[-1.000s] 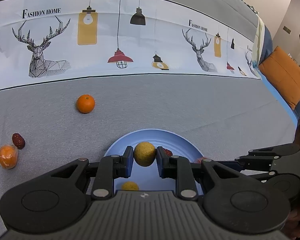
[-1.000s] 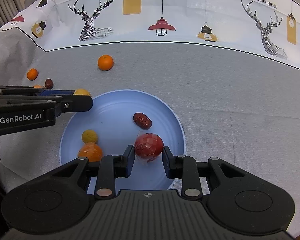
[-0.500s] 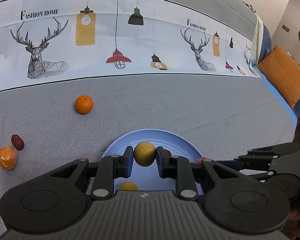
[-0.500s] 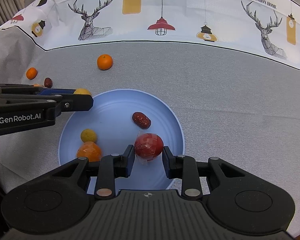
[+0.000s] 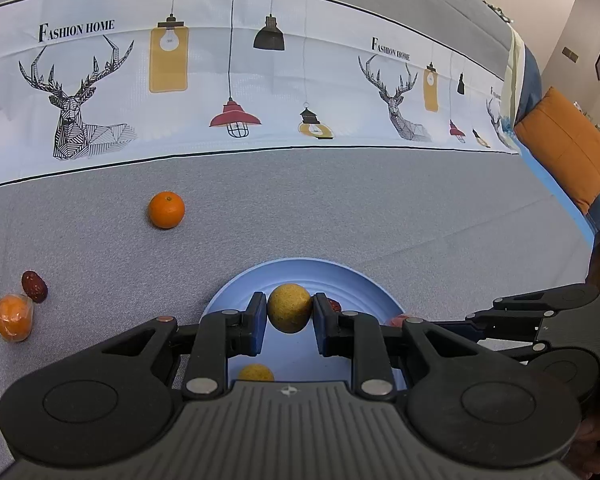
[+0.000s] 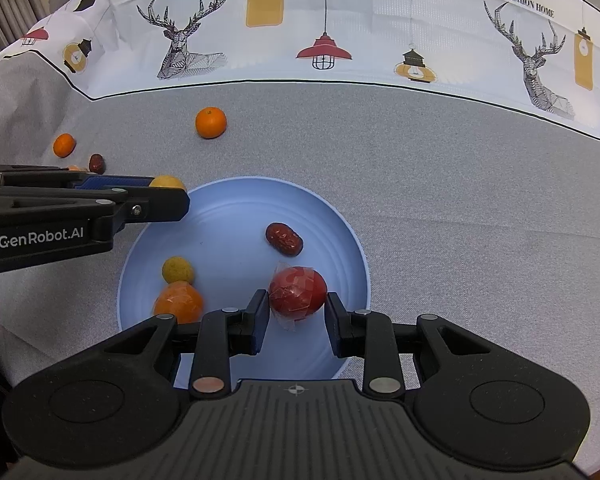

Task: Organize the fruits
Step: 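Open both tools to drop the yellow and red wrapped fruits onto the plate, then grasp a red date with the left tool while the right tool grasps a mandarin orange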

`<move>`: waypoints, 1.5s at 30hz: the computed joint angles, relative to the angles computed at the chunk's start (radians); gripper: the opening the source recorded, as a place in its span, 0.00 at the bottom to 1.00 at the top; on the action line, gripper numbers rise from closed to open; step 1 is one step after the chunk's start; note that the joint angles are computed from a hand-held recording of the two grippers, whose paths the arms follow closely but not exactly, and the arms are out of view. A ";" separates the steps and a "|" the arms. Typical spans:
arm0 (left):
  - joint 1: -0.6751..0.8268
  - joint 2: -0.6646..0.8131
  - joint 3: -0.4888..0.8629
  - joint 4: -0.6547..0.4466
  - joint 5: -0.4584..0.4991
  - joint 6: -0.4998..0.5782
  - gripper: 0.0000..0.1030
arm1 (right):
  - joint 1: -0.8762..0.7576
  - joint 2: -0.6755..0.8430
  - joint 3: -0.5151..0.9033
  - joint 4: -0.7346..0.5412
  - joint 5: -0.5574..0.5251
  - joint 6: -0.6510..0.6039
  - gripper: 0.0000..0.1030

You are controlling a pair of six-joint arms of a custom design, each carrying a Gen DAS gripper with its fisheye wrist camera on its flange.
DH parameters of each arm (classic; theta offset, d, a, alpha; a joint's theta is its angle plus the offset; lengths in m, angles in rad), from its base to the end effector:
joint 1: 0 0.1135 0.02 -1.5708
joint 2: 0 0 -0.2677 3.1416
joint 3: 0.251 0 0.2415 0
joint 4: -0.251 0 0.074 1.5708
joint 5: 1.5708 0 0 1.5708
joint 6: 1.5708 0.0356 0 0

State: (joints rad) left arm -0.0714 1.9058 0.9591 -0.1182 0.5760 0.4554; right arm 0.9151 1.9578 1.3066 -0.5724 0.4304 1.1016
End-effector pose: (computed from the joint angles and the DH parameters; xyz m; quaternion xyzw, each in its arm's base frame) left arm 0.3415 -0.0439 0.1207 0.3103 0.8778 -0.2242 0.2880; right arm 0.2432 0.2919 0.1673 0.1263 0.9546 0.0306 0.2679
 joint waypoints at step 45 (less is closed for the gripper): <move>0.174 0.604 1.052 -0.575 -0.271 -0.359 0.27 | -0.082 0.160 0.280 0.162 0.182 0.039 0.43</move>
